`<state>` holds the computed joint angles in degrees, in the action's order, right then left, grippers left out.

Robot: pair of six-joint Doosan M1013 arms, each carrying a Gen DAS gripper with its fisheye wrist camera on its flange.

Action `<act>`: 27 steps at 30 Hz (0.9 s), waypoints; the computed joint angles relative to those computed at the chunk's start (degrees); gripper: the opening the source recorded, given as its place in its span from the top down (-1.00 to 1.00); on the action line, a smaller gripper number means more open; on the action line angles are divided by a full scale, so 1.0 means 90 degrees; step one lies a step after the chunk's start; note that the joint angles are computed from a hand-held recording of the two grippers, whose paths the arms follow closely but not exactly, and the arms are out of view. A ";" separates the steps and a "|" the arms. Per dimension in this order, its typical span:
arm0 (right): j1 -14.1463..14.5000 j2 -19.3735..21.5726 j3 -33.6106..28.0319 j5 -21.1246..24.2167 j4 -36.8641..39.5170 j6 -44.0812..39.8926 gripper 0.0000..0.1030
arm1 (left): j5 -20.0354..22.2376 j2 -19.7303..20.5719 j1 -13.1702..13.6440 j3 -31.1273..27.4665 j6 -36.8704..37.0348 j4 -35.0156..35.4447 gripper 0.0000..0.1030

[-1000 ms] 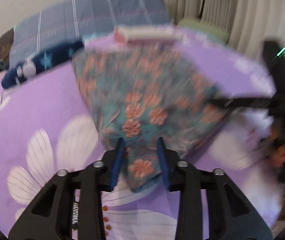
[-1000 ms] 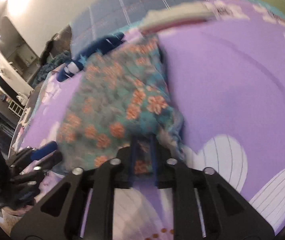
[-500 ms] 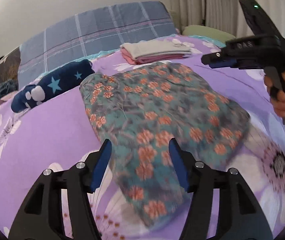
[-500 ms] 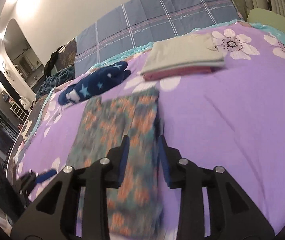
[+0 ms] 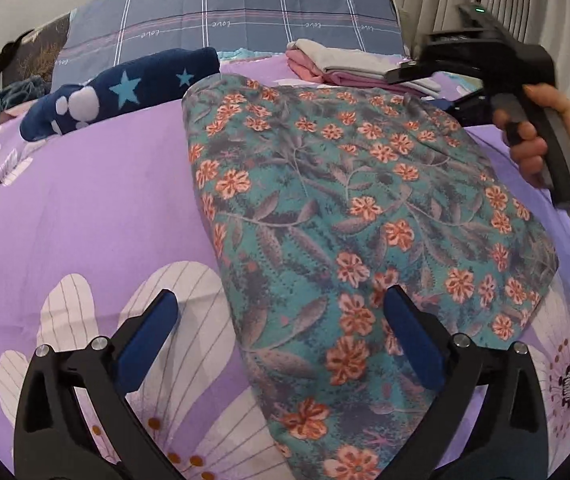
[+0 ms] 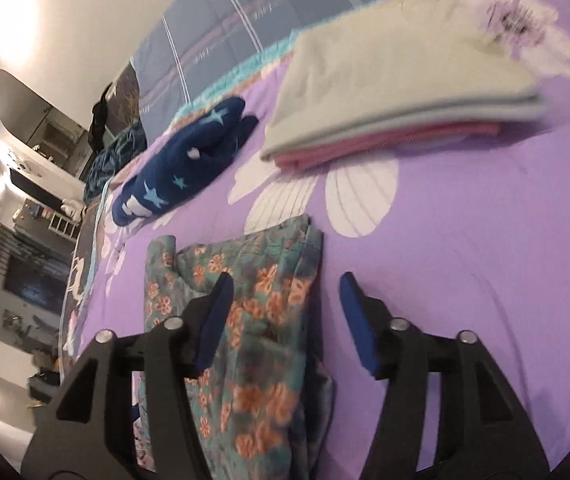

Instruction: Fold small clothes

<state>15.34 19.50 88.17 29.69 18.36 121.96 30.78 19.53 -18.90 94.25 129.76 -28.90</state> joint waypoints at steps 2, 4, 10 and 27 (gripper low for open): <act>0.0008 0.0075 -0.0101 0.0027 -0.0150 0.0068 -0.04 | -0.0163 -0.0034 -0.0056 0.0053 -0.0132 0.0238 -0.97; 0.0031 0.0096 -0.0179 -0.0006 -0.0129 -0.0234 0.92 | -0.0339 -0.0082 -0.0115 0.0122 -0.0264 0.0468 -0.97; 0.0423 -0.0280 0.0010 -0.1095 -0.2101 0.0505 0.94 | -0.0021 -0.0015 -0.0023 0.0017 -0.0120 0.0121 -0.97; 0.1104 -0.0595 0.0489 -0.0631 -0.2835 0.0441 0.55 | 0.0569 -0.0107 0.0289 -0.0069 0.1105 -0.1550 -0.77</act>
